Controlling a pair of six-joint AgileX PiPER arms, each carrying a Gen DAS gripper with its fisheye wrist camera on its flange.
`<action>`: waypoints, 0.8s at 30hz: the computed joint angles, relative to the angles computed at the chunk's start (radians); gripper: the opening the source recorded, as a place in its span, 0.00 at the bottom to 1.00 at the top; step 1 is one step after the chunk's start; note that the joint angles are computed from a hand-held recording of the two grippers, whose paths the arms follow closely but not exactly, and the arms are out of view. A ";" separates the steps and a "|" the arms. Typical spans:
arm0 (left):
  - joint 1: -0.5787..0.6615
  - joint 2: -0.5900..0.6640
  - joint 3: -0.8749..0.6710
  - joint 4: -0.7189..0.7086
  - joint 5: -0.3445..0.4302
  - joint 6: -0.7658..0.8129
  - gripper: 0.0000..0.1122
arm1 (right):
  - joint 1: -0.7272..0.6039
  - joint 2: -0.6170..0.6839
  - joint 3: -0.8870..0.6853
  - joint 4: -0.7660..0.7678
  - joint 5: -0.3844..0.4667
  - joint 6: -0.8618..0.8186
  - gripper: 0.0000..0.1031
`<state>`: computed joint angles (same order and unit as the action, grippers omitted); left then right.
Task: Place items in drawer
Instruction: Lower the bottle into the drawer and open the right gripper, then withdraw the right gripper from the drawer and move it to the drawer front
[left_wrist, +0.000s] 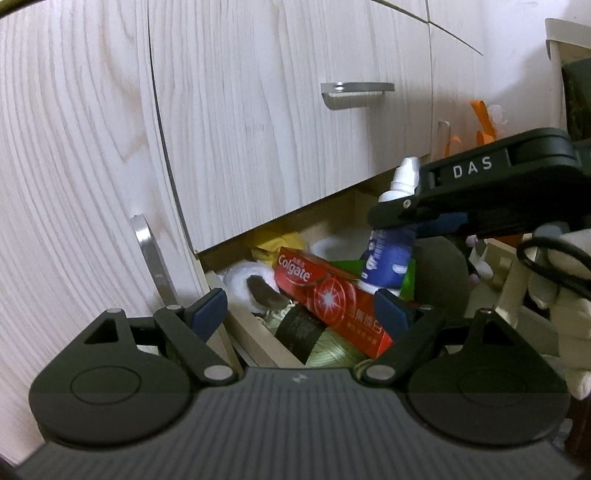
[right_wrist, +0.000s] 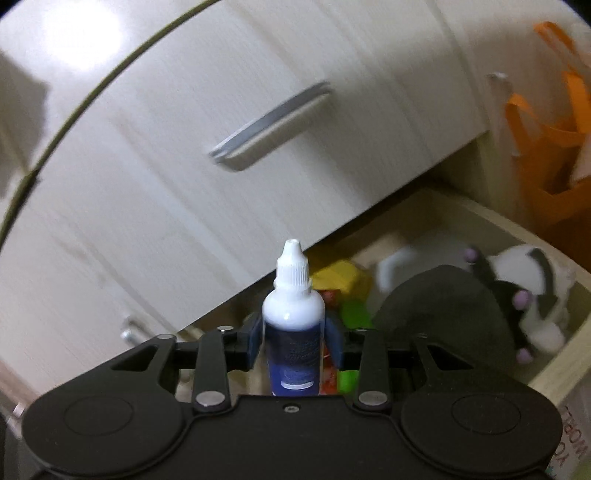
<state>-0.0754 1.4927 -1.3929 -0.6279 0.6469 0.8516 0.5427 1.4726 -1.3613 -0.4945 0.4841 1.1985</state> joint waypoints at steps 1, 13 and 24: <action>-0.002 -0.001 0.002 0.002 -0.002 -0.001 0.77 | 0.005 -0.002 0.003 -0.030 0.015 0.029 0.48; -0.013 -0.051 0.034 -0.040 0.016 0.049 0.78 | 0.123 -0.146 0.054 -0.179 0.202 0.015 0.56; -0.021 -0.130 0.071 -0.133 0.117 0.149 0.85 | 0.526 -0.377 0.336 -0.569 0.472 0.208 0.67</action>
